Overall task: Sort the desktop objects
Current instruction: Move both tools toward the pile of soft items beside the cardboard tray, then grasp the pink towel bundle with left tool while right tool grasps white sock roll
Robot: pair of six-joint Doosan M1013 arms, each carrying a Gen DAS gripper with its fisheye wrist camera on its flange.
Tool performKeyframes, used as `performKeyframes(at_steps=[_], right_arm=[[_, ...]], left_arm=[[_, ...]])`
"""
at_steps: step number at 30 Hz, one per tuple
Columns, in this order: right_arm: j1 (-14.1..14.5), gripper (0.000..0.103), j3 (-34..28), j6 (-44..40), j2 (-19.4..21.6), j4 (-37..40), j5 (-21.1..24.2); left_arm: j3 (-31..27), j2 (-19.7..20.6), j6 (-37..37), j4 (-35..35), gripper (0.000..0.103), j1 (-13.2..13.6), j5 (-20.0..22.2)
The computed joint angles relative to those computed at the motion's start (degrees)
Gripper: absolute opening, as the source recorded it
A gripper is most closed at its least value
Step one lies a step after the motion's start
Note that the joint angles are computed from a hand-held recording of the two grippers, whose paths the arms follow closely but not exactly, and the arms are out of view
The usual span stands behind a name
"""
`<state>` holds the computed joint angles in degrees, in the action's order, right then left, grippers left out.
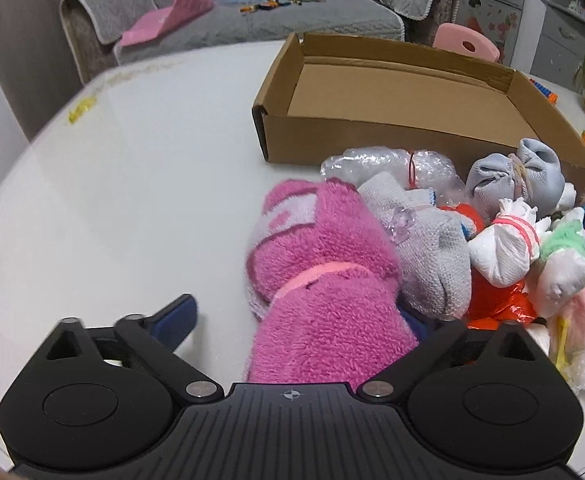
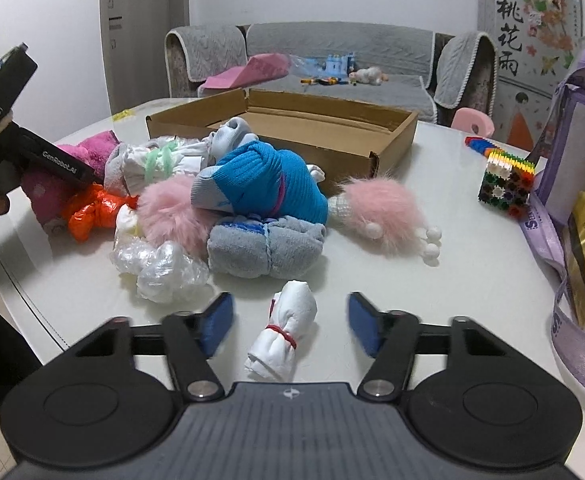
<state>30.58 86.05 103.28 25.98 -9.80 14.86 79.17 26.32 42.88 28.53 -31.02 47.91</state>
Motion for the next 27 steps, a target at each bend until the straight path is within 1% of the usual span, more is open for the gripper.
performKeyframes(at_steps=[1,2,3,4,7,11,14,17,19,21,23,24,26,27], right_arm=[[-0.13,0.030,0.06,-0.73,-0.11,1.21,0.02],[-0.39,0.023,0.19,-3.50,-0.25,4.65,-0.05],[-0.60,0.017,0.13,-5.81,-0.28,7.48,0.13],[-0.62,0.017,-0.03,-5.90,-0.27,7.44,0.41],[-0.15,0.017,-0.16,-2.46,-0.28,2.12,0.59],[-0.31,0.017,0.21,-2.62,-0.61,2.34,-0.65],[-0.53,0.017,0.19,-1.69,-0.76,2.09,-1.39],[-0.74,0.017,0.54,-1.28,-1.17,2.06,-3.15],[-1.03,0.017,0.84,-3.64,-1.57,5.13,-5.11],[-1.49,0.017,0.81,-10.58,-1.92,12.95,-7.02],[-1.91,0.017,-0.24,-14.86,-1.87,17.74,-8.27],[-2.13,0.017,-0.84,-18.39,-1.75,21.27,-8.74],[-2.50,0.017,-2.97,-20.56,-1.11,23.16,-9.47],[-2.71,0.017,-4.20,-24.35,-0.63,26.80,-9.65]], left_arm=[[0.60,-0.46,0.47,-1.78,0.090,0.38,-1.49],[0.66,-0.56,0.39,-1.22,0.085,0.28,-1.40],[1.05,-0.90,0.79,-1.15,0.070,0.21,-2.26],[0.99,-0.98,0.66,-0.34,0.068,-0.10,-1.71],[1.13,-1.13,0.11,1.82,0.066,-0.83,-0.82],[1.58,-1.82,-1.53,4.61,0.066,-1.53,-0.25],[1.89,-2.99,-2.42,5.15,0.066,-1.37,-0.68],[1.95,-4.38,-3.35,5.84,0.066,-0.98,-1.44],[1.99,-5.36,-4.56,7.60,0.066,-0.97,-1.76],[1.44,-6.00,-5.25,9.48,0.066,-1.00,-1.65],[0.31,-6.06,-4.91,10.80,0.066,-0.98,-1.44],[-0.62,-5.75,-4.48,11.56,0.066,-0.96,-1.23],[-2.96,-4.63,-3.33,13.06,0.066,-0.99,-0.71],[-4.40,-3.85,-2.36,13.35,0.066,-0.93,-0.79]])
